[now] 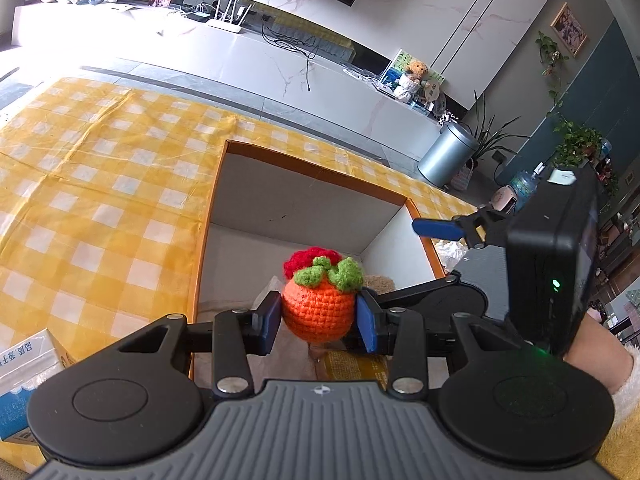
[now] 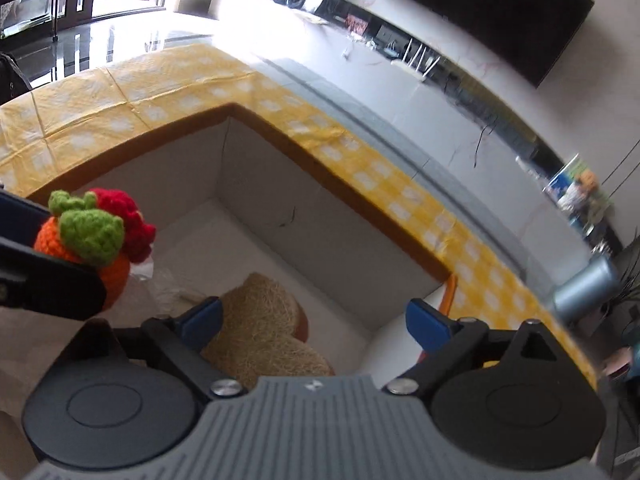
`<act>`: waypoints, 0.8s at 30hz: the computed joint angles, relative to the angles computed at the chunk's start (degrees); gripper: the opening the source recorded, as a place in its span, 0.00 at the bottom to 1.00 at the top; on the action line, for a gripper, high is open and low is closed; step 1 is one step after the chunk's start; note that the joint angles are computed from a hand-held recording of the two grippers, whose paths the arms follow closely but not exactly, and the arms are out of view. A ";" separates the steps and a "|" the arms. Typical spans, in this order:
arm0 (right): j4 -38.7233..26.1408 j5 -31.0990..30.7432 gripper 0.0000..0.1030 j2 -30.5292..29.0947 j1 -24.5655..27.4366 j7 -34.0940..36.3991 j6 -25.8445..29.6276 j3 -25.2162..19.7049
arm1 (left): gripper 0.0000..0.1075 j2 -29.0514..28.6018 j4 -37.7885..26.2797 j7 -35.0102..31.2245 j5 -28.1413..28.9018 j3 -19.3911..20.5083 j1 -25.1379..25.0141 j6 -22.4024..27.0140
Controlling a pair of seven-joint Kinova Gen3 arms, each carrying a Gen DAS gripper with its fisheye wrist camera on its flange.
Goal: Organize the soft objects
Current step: 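Carry the persimmon with the left tool while the right tool carries the sponge over the box, then open the right tool to drop the sponge while the left tool releases the persimmon into the box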
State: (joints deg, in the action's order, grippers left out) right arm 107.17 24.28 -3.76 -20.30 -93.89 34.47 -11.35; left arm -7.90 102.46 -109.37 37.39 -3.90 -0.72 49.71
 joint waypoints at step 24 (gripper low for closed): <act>13.15 -22.57 0.97 -11.43 8.04 -2.80 -19.39 8.07 | 0.42 2.83 0.34 14.44 -19.06 11.75 -0.09 -14.58</act>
